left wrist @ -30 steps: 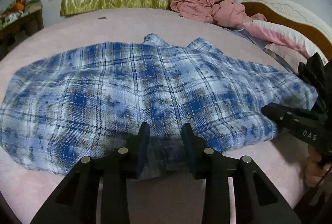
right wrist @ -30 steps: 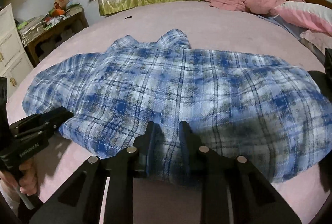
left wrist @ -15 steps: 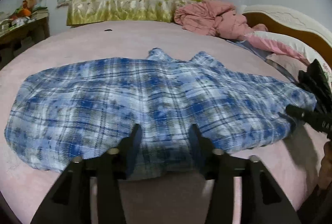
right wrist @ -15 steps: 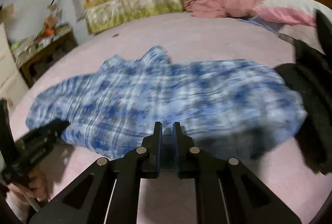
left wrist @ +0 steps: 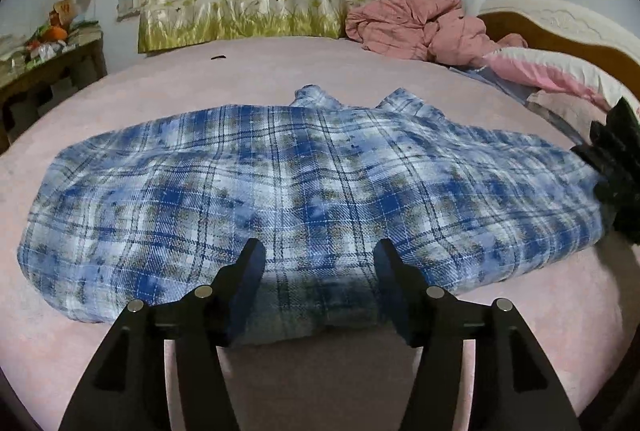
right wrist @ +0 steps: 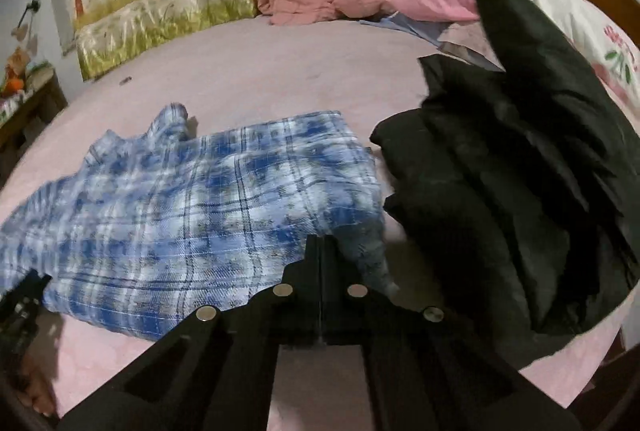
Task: Fold large clothes
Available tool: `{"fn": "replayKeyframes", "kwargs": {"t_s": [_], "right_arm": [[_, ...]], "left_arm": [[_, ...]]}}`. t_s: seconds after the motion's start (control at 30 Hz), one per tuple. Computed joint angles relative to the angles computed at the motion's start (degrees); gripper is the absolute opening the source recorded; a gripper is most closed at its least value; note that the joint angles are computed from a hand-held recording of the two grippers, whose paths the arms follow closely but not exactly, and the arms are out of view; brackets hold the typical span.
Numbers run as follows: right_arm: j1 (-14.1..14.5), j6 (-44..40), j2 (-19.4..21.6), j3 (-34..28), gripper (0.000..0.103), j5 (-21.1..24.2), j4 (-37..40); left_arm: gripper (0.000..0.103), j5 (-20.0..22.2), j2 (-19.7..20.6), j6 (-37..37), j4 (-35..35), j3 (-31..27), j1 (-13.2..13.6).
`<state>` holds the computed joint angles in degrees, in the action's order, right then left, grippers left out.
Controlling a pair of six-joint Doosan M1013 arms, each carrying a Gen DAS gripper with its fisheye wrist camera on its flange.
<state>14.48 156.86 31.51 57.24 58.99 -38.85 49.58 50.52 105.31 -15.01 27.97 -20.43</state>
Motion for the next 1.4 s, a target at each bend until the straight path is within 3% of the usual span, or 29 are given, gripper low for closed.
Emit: {"fn": "replayKeyframes", "kwargs": {"t_s": [0.07, 0.17, 0.3, 0.43, 0.5, 0.57, 0.67, 0.83, 1.0, 1.07, 1.13, 1.2, 1.23, 1.33, 1.4], "right_arm": [[-0.02, 4.05, -1.98, 2.86, 0.0, -3.77, -3.01], [0.05, 9.42, -3.84, 5.47, 0.01, -5.3, -7.18], [-0.48, 7.57, -4.46, 6.55, 0.024, -4.18, -4.53], [-1.05, 4.29, -4.24, 6.89, 0.024, -4.59, -1.51], [-1.91, -1.23, -4.63, 7.7, 0.026, -9.27, 3.76], [-2.69, -8.75, -5.06, 8.39, 0.036, -13.97, 11.1], [-1.81, -13.74, -4.81, 7.96, 0.046, -14.72, 10.82], [-1.48, -18.7, -5.7, 9.29, 0.046, -19.29, 12.75], [-3.93, -16.08, -7.26, 12.39, 0.047, -29.41, 18.68], [-4.66, -16.41, -6.56, 11.28, 0.047, -27.57, 21.24], [-3.93, -13.04, -4.53, 7.56, 0.046, -17.05, 15.17], [-3.94, -10.98, -3.45, 5.78, 0.039, -10.16, 13.36], [-4.5, -11.02, -3.8, 6.26, 0.037, -10.33, 15.55], [-5.21, -7.85, -6.05, 9.91, 0.034, -16.72, 17.47], [-5.46, -10.49, -7.07, 11.59, 0.034, -21.54, 19.09]], "left_arm": [[0.061, -0.29, -0.05, -0.09, 0.34, 0.15, -0.06], [0.061, -0.07, 0.01, -0.22, -0.42, 0.07, 0.0], [0.062, -0.11, 0.04, -0.35, -0.32, 0.05, -0.04], [0.062, -0.08, 0.07, -0.31, -0.33, 0.0, 0.0], [0.063, -0.03, 0.08, -0.32, -0.36, -0.04, -0.01], [0.063, -0.08, 0.07, -0.32, -0.31, 0.0, -0.02], [0.063, -0.16, 0.09, -0.4, -0.16, -0.01, -0.06], [0.063, 0.05, 0.14, -0.28, -0.42, -0.12, -0.01], [0.064, 0.05, 0.15, -0.29, -0.32, -0.16, -0.02], [0.064, 0.02, 0.13, -0.36, -0.27, -0.14, -0.04], [0.064, -0.07, 0.1, -0.41, -0.14, -0.07, -0.07], [0.064, -0.02, 0.09, -0.37, -0.23, -0.1, -0.04], [0.064, -0.07, 0.07, -0.37, -0.24, -0.04, -0.07], [0.064, 0.02, 0.06, -0.24, -0.66, -0.05, -0.03], [0.065, 0.33, 0.26, 0.02, -1.23, -0.38, 0.14]]}}
